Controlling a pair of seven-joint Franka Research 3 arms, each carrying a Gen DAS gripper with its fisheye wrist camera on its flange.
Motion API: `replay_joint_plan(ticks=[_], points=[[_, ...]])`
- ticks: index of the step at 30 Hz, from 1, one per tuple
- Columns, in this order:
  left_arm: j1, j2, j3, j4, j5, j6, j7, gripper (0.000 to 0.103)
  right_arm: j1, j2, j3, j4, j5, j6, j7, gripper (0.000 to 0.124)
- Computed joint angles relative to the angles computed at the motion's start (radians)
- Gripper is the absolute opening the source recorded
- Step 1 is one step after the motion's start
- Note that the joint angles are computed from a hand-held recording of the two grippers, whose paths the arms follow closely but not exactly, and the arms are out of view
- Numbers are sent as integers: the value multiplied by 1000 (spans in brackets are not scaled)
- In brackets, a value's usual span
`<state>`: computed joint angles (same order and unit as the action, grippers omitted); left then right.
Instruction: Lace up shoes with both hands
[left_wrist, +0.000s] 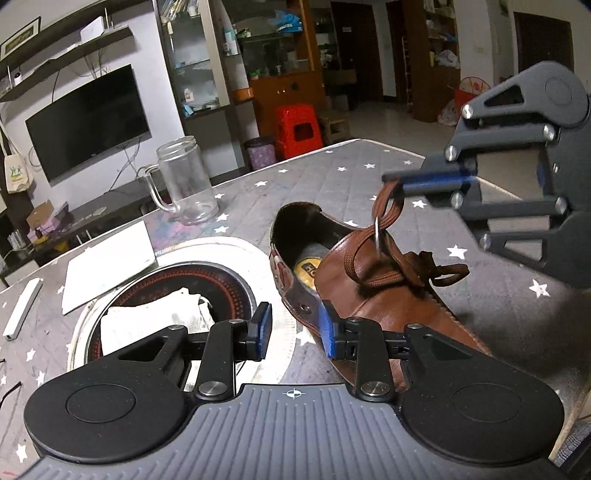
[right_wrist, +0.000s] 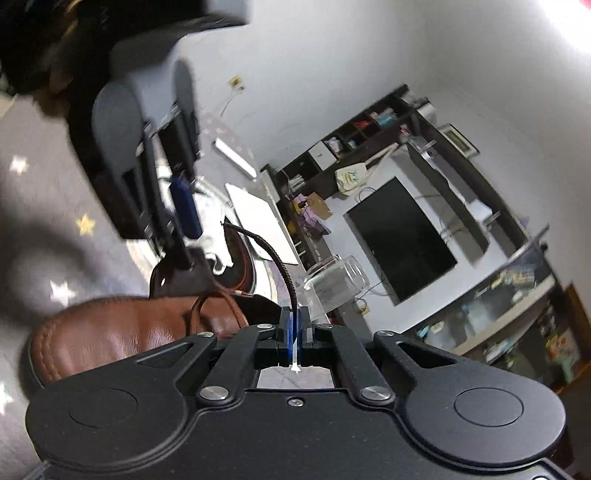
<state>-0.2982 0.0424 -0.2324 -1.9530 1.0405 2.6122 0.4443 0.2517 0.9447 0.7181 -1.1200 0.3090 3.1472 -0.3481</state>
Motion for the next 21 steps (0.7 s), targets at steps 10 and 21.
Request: replay_joint_plan(ticks=[10, 21], points=[[17, -27, 0, -43, 32, 34, -62, 30, 0, 102, 56, 14, -222, 115, -117, 2], [25, -24, -2, -44, 40, 75, -77, 31, -13, 224, 111, 39, -525, 229, -148, 2]])
